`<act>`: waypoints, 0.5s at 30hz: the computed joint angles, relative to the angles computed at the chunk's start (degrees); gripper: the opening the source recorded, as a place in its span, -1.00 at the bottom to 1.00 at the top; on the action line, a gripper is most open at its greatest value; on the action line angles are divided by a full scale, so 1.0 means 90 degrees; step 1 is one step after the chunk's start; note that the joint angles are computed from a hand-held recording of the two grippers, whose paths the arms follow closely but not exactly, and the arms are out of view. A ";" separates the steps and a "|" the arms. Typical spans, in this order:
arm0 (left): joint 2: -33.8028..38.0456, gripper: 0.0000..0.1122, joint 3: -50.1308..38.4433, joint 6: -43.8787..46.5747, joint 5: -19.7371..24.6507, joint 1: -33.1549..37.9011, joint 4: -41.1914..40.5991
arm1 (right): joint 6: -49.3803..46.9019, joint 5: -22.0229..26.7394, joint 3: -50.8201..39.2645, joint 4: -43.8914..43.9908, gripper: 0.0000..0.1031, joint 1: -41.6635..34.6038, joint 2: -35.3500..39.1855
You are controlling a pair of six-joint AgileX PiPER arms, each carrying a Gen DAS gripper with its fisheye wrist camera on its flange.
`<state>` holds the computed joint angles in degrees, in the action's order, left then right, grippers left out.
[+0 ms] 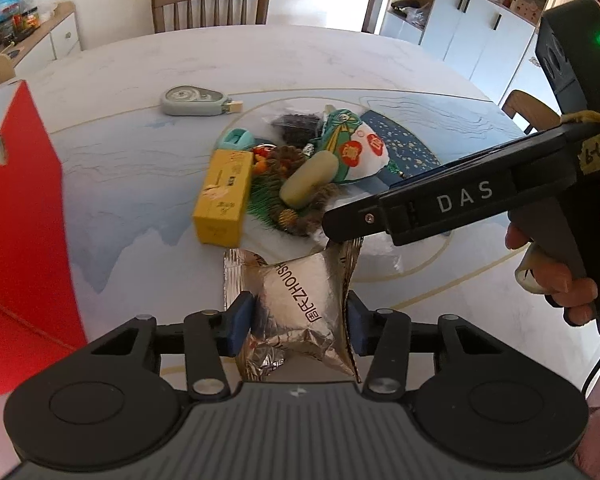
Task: Organize objects
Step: 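Return both tools to the pile and grasp the silver snack pouch with the left gripper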
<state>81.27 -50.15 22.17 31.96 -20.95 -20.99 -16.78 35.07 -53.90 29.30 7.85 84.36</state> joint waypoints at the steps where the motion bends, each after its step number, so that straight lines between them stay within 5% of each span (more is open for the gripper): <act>1: -0.0037 -0.19 0.0033 -0.0002 -0.0005 0.0022 0.0020 | 0.0024 -0.0009 -0.0016 -0.0005 0.61 0.0043 0.0020; 15: -0.0422 -0.22 0.0416 0.0459 0.0111 0.0534 -0.0334 | 0.1393 -0.0470 -0.0008 -0.0721 0.75 0.0394 -0.0094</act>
